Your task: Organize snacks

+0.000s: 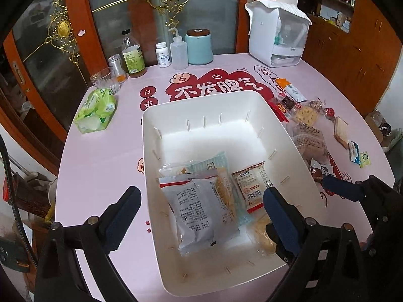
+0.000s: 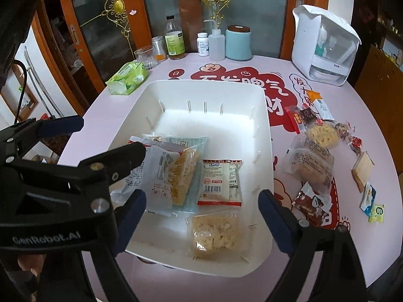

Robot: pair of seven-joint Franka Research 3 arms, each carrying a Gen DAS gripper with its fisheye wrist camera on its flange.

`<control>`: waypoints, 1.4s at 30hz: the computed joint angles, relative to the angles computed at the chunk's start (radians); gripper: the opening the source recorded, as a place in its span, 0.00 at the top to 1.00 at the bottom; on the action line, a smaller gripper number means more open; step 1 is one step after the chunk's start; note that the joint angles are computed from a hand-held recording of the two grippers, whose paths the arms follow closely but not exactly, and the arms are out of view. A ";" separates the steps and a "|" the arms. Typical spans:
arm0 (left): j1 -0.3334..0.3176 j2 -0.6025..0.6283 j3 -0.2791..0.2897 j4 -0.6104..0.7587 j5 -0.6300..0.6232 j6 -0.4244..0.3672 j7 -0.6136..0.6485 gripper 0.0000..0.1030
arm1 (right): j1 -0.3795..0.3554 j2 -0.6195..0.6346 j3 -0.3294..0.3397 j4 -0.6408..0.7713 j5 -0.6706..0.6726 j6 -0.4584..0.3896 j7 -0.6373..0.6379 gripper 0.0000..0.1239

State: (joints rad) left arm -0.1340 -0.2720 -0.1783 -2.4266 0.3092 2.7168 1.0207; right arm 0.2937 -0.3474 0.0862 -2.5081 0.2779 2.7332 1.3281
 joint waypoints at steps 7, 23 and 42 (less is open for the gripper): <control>-0.003 0.000 -0.004 0.002 0.005 -0.004 0.001 0.06 | -0.006 -0.022 -0.014 -0.016 0.015 -0.004 -0.003 0.26; -0.047 0.050 -0.041 0.088 0.043 -0.082 0.009 0.06 | -0.099 -0.091 -0.056 -0.069 0.016 -0.007 0.012 0.26; -0.184 0.311 -0.107 0.419 0.161 -0.142 -0.010 0.06 | -0.322 -0.075 -0.151 -0.096 -0.046 0.025 0.103 0.27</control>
